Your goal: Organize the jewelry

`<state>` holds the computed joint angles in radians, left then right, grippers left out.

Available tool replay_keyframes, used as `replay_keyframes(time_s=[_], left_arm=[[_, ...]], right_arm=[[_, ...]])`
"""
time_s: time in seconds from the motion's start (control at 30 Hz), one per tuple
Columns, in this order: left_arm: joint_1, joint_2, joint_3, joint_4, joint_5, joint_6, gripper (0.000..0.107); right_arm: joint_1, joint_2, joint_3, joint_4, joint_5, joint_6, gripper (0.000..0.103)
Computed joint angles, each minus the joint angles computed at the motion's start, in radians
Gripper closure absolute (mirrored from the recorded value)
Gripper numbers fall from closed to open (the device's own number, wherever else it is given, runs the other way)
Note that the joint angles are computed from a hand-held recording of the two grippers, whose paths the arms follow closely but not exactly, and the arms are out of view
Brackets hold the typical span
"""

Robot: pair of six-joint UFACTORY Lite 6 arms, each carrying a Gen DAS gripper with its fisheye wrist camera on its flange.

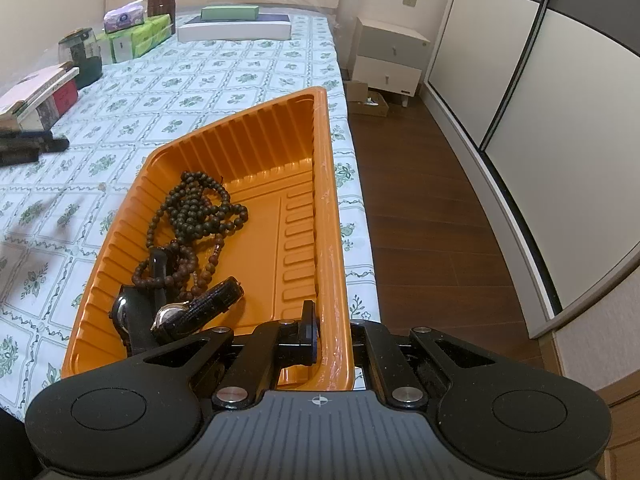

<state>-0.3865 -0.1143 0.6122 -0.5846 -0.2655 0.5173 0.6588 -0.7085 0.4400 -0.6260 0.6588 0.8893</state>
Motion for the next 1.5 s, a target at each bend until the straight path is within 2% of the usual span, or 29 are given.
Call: replay_keyframes(time_s=[0.07, 0.3, 0.6, 0.83, 1.17, 1.5], left_arm=[[-0.018, 0.048, -0.006, 0.070, -0.039, -0.081, 0.065], [-0.096, 0.202, -0.001, 0.134, -0.168, -0.201, 0.066], [-0.102, 0.343, 0.081, 0.206, -0.207, -0.295, 0.080], [-0.098, 0.375, 0.111, 0.226, -0.195, -0.299, 0.099], [-0.155, 0.273, 0.010, 0.062, -0.237, -0.143, 0.100], [-0.206, 0.069, -0.131, -0.103, -0.202, -0.066, 0.100]], right_arm=[[-0.011, -0.002, -0.004, 0.008, -0.009, -0.013, 0.099], [-0.020, -0.007, -0.008, 0.024, -0.009, -0.023, 0.099], [-0.014, 0.001, -0.003, 0.027, -0.006, -0.019, 0.099], [-0.019, 0.005, -0.004, 0.029, -0.011, -0.020, 0.099], [-0.025, 0.006, -0.003, 0.030, -0.015, -0.027, 0.099], [-0.025, 0.001, 0.000, 0.029, -0.011, -0.026, 0.099]])
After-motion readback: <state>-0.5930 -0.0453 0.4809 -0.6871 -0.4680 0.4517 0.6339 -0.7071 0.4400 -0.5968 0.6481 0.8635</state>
